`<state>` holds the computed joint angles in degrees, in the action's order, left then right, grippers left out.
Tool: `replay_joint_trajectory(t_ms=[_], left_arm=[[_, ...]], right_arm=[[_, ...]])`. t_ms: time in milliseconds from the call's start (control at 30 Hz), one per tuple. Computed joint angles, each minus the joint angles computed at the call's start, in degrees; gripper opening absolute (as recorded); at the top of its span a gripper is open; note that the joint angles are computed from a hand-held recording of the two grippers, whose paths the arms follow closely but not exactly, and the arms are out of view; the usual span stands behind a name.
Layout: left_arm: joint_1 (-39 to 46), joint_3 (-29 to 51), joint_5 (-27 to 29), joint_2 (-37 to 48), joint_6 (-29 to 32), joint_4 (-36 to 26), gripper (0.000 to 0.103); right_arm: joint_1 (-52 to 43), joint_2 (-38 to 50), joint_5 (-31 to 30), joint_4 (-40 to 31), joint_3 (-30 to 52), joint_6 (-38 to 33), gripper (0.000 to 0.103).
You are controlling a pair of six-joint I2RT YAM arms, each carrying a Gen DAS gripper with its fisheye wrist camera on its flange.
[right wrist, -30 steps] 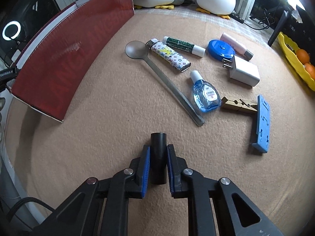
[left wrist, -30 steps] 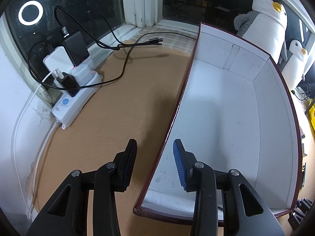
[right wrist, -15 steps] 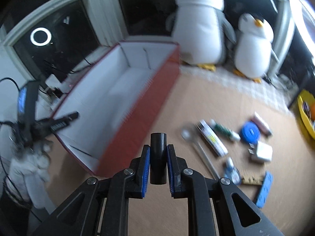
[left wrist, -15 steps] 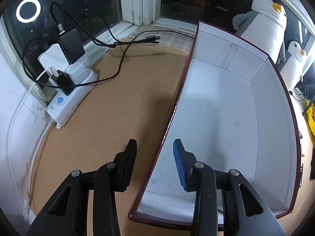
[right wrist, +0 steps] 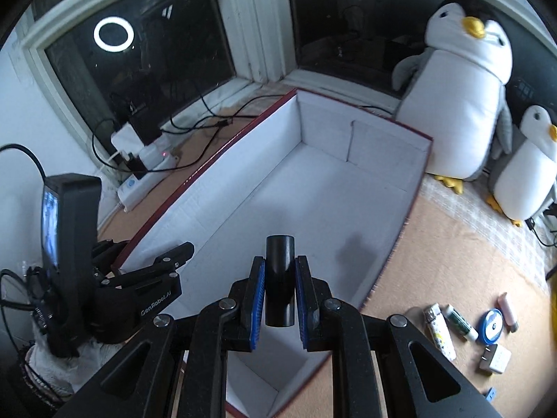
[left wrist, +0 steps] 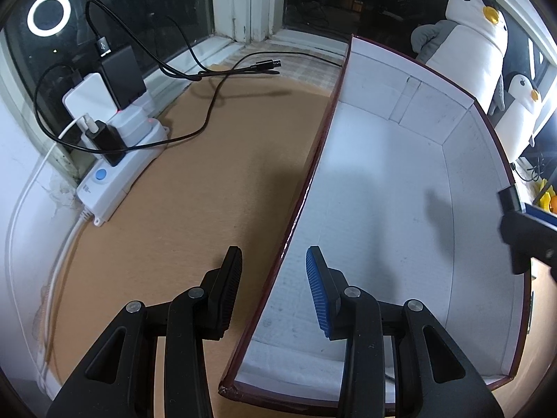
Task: Organize rigid objects
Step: 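Carry the black cylinder into the box and release it with the right gripper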
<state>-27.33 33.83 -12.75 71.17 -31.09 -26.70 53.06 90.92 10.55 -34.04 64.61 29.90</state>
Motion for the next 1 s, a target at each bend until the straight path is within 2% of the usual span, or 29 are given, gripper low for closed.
replay_joint_trajectory(t_ms=[133,200,267,333,500,767,1000], left_arm=[[-0.1,0.0,-0.2,0.3,0.0,0.3,0.035],[-0.2,0.1,-0.3,0.6,-0.1,0.4,0.033],[-0.3,0.2,-0.5,0.7,-0.3,0.2,0.033],[-0.5,0.4,-0.8,0.8,-0.6,-0.2,0.033],[-1.1,1.0,-1.6,0.8,-1.0,-1.4,0.033],[-1.8,1.6,-2.8,-0.1,-2.0,-4.0,0.033],[-2.5,1.6,-3.9,-2.0,-3.3,-6.4,0.033]], right_arm=[[-0.5,2.2,-0.9,0.8,0.1,-0.7,0.015],[-0.5,1.9,-0.8,1.2,-0.6,-0.4,0.020],[-0.8,1.4,-1.2,1.7,-1.2,-0.1,0.034],[-1.0,0.3,-1.6,1.7,-2.0,-0.3,0.038],[-1.2,-4.0,-1.7,1.8,-4.6,0.9,0.038],[-1.7,-17.9,1.0,-1.9,-13.8,3.4,0.039],[-8.0,-37.6,1.2,-10.3,-24.4,7.4,0.039]])
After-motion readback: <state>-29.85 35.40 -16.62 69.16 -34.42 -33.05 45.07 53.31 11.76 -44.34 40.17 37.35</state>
